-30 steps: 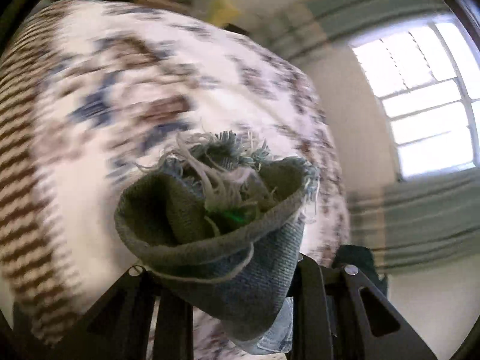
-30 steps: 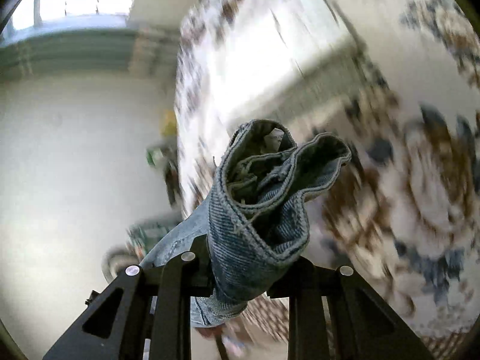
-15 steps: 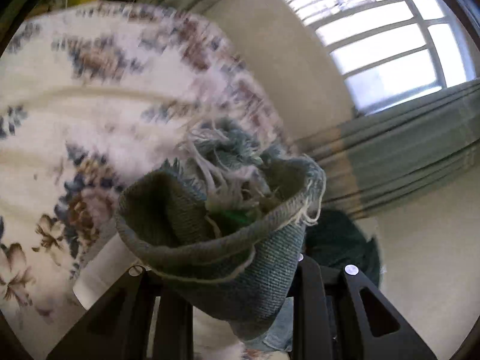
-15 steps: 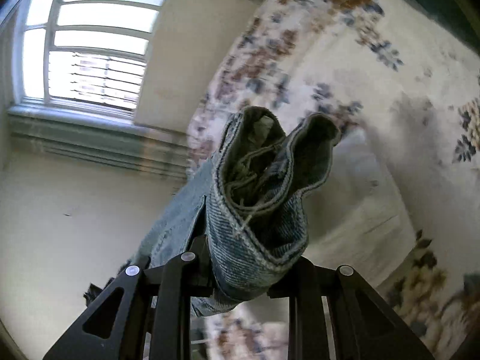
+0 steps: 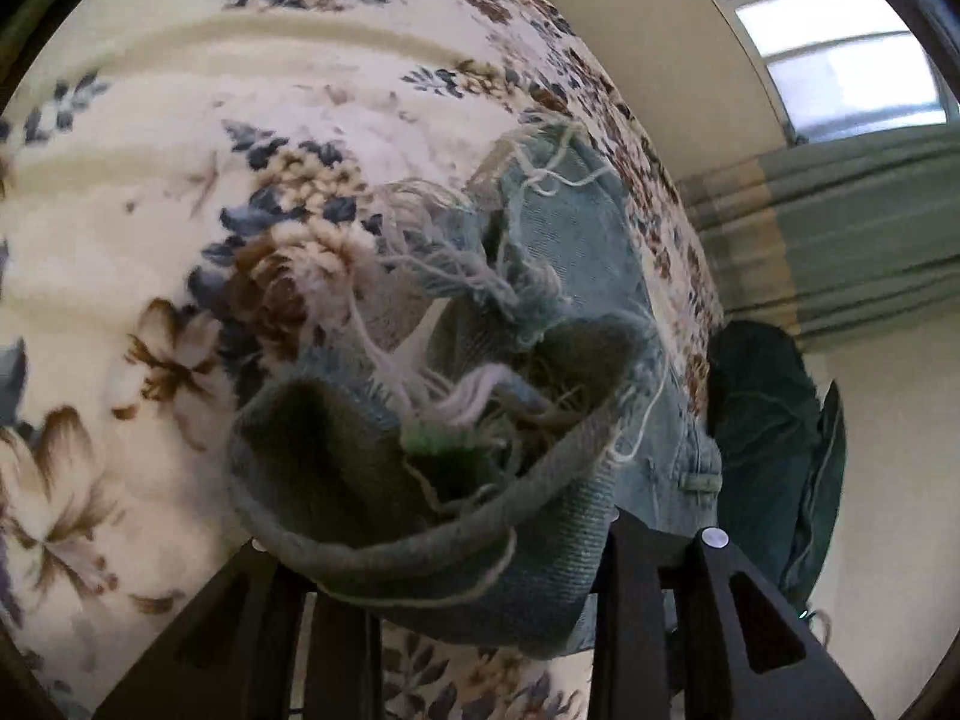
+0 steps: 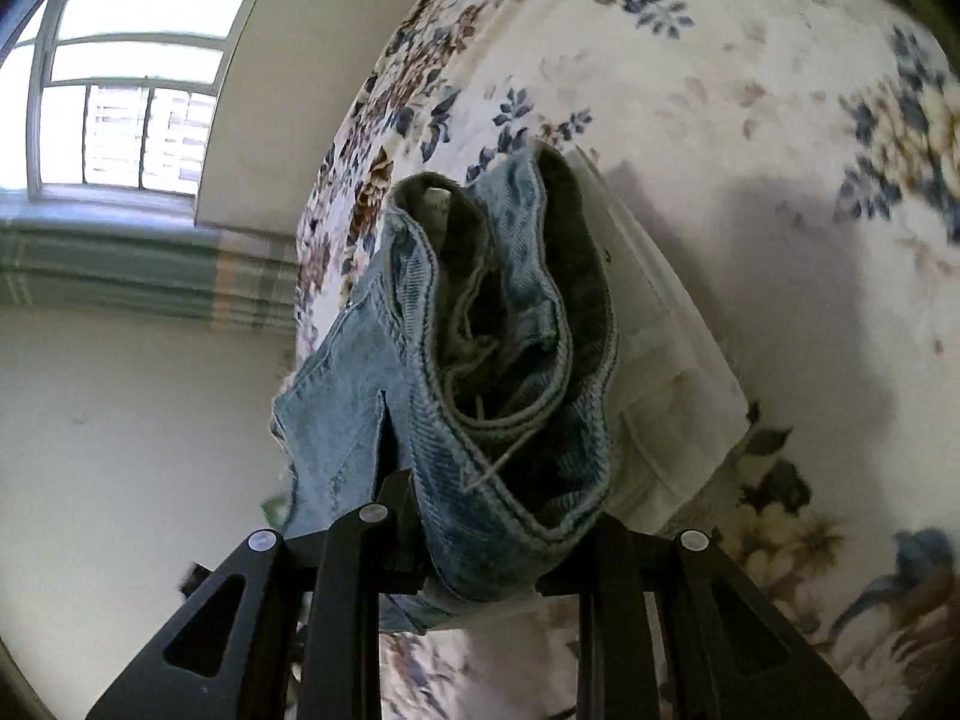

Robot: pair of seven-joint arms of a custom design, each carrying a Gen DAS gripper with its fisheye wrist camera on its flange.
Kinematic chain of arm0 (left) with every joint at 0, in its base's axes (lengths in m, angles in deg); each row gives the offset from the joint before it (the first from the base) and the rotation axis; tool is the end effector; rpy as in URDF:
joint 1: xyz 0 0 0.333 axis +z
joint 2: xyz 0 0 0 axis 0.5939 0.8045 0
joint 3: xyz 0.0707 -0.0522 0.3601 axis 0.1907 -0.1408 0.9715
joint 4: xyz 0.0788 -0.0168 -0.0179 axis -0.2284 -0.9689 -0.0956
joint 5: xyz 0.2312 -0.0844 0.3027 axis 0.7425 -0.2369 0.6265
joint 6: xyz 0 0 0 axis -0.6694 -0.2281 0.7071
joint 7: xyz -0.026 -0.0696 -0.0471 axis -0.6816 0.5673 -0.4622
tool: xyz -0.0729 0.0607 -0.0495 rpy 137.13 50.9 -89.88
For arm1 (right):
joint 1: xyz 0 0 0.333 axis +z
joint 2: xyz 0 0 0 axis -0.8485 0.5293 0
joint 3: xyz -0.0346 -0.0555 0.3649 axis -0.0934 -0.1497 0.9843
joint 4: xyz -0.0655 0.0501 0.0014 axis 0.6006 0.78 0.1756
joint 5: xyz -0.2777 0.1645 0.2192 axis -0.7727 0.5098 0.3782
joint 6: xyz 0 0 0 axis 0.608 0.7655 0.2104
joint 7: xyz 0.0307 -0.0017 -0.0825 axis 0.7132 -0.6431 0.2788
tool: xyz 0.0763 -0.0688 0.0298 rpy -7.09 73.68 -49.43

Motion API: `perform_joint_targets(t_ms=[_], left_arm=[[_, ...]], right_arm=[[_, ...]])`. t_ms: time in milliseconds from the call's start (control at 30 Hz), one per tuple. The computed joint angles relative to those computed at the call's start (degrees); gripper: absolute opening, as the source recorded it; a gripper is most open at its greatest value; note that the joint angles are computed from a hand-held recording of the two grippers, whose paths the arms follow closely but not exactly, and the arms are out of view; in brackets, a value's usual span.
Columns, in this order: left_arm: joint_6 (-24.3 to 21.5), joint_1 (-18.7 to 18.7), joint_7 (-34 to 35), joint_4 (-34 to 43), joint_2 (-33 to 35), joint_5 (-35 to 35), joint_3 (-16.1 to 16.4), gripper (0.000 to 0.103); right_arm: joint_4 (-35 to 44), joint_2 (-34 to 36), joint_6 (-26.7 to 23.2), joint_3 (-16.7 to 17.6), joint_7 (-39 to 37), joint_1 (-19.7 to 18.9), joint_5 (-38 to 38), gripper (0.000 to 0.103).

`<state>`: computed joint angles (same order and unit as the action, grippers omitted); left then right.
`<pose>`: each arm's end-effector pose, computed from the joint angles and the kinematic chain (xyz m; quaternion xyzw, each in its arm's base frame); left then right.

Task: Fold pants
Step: 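Lift the folded shorts with both tools and carry them over the clothes stack, then lower the shorts onto the folded stack and open both tools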

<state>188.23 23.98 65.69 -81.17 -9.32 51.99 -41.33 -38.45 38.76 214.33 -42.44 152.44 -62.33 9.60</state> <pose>0.5391 -0.2812 0.5312 0.8284 -0.4161 0.3679 0.0731 0.6095 0.3516 0.4492 -0.4628 0.7824 0.1515 0.3882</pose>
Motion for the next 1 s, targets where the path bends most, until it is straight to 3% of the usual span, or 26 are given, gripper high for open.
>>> perform_joint_targets(t_ms=[100, 167, 200, 233, 300, 433, 500, 533, 633, 733, 1000], left_arm=[[-7.59, -0.99, -5.3, 3.24, -0.3, 12.39, 2.21, 0.031], [-17.61, -2.29, -9.22, 7.9, -0.29, 23.42, 3.04, 0.04], [-21.45, -2.69, -9.35, 9.82, -0.06, 26.19, 2.96, 0.052], [-25.53, -3.23, -9.04, 12.01, 0.12, 29.03, 2.79, 0.071], [-31.9, -4.35, -8.79, 15.11, 0.0, 34.3, 2.5, 0.086], [-39.26, -5.86, -8.15, 17.67, -1.82, 39.57, 1.97, 0.087], [-43.58, -6.6, -7.78, 19.33, -2.55, 41.56, 1.6, 0.088], [-45.25, -6.94, -7.57, 19.99, -2.99, 42.32, 1.43, 0.089], [-49.11, -8.09, -7.43, 21.4, -5.01, 45.56, 0.73, 0.091], [-51.74, -9.01, -7.25, 22.73, -7.16, 46.94, 0.02, 0.091], [-61.42, -12.21, -8.42, 29.16, -12.93, 50.42, -3.7, 0.091]], right_arm=[[2.05, -1.99, -7.62, -3.41, 0.78, 2.91, 0.2, 0.04], [3.95, -4.07, -13.85, -7.86, 2.49, 6.88, -1.38, 0.045], [4.4, -4.89, -15.61, -9.71, 2.99, 8.58, -2.2, 0.049], [4.93, -6.19, -18.0, -12.15, 4.15, 10.93, -3.87, 0.052], [5.36, -8.97, -22.0, -16.17, 6.17, 15.1, -7.23, 0.056], [8.4, -13.51, -33.61, -23.78, 12.74, 24.3, -18.43, 0.073], [11.62, -14.42, -41.1, -26.47, 15.19, 28.79, -25.08, 0.098], [13.43, -14.69, -44.91, -27.51, 15.82, 30.97, -28.32, 0.102], [17.03, -16.17, -53.39, -29.71, 16.66, 36.26, -34.66, 0.103], [19.01, -18.67, -58.67, -30.4, 16.32, 39.51, -37.68, 0.103], [22.6, -27.39, -70.07, -27.25, 16.93, 44.49, -42.23, 0.103]])
